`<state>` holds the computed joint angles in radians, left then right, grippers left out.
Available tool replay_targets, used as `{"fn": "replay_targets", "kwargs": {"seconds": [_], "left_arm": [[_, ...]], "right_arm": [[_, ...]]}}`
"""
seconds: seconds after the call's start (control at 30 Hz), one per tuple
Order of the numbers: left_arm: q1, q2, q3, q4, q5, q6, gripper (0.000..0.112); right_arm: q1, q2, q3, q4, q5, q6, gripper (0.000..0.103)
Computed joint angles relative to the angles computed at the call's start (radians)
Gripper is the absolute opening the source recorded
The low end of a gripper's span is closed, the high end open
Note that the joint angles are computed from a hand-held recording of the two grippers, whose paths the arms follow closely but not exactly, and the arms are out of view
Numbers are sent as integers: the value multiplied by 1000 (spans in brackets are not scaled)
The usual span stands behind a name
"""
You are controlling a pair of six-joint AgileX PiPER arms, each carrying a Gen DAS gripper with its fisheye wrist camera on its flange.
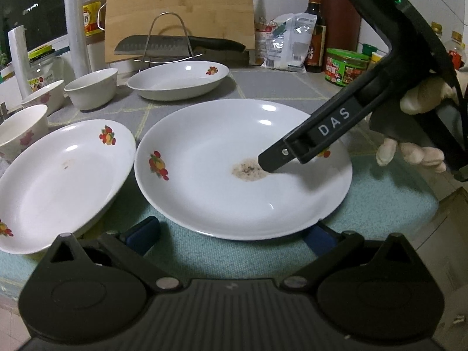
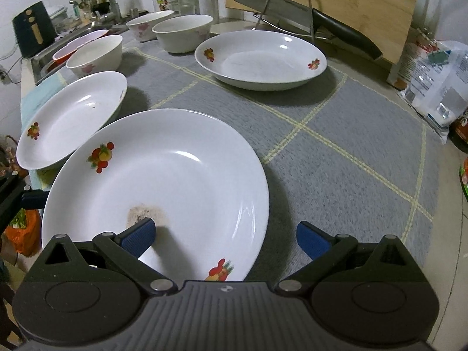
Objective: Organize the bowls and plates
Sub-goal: 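Move the right gripper to the rim of the large stained white plate, then close the right gripper on the rim of the stained plate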
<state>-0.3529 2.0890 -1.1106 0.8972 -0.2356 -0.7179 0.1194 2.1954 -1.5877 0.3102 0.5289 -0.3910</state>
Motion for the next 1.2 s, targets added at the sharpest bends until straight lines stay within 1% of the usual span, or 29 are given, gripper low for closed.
{"fn": "replay_targets", "kwargs": {"seconds": [0.1, 0.2, 0.37, 0.47, 0.6, 0.7, 0.87, 0.93, 0.97, 1.1, 1.2], "left_arm": [[9, 6, -13, 85, -11, -63, 103], [22, 13, -15, 117, -37, -70, 103], [30, 17, -12, 115, -59, -46, 103], [30, 17, -13, 111, -61, -27, 103], [31, 13, -12, 120, -63, -3, 103], [31, 13, -13, 120, -63, 11, 103], [28, 10, -14, 125, -56, 6, 103], [28, 10, -19, 155, -52, -23, 103], [28, 10, -20, 165, -50, -33, 103], [27, 9, -37, 249, -34, -114, 103], [25, 9, -53, 346, -19, -209, 103]], "right_arm": [[-7, 22, -43, 25, 37, -50, 103], [-16, 43, -77, 77, 65, -144, 103], [-37, 73, -135, 170, 138, -295, 103], [-64, 107, -203, 232, 217, -356, 103], [-90, 165, -314, 277, 321, -366, 103], [-93, 197, -378, 277, 366, -358, 103], [-97, 227, -437, 293, 417, -357, 101], [-99, 234, -452, 301, 433, -358, 96], [-100, 236, -458, 303, 441, -359, 96], [-101, 235, -461, 299, 446, -343, 93], [-105, 232, -458, 303, 448, -335, 92]]}}
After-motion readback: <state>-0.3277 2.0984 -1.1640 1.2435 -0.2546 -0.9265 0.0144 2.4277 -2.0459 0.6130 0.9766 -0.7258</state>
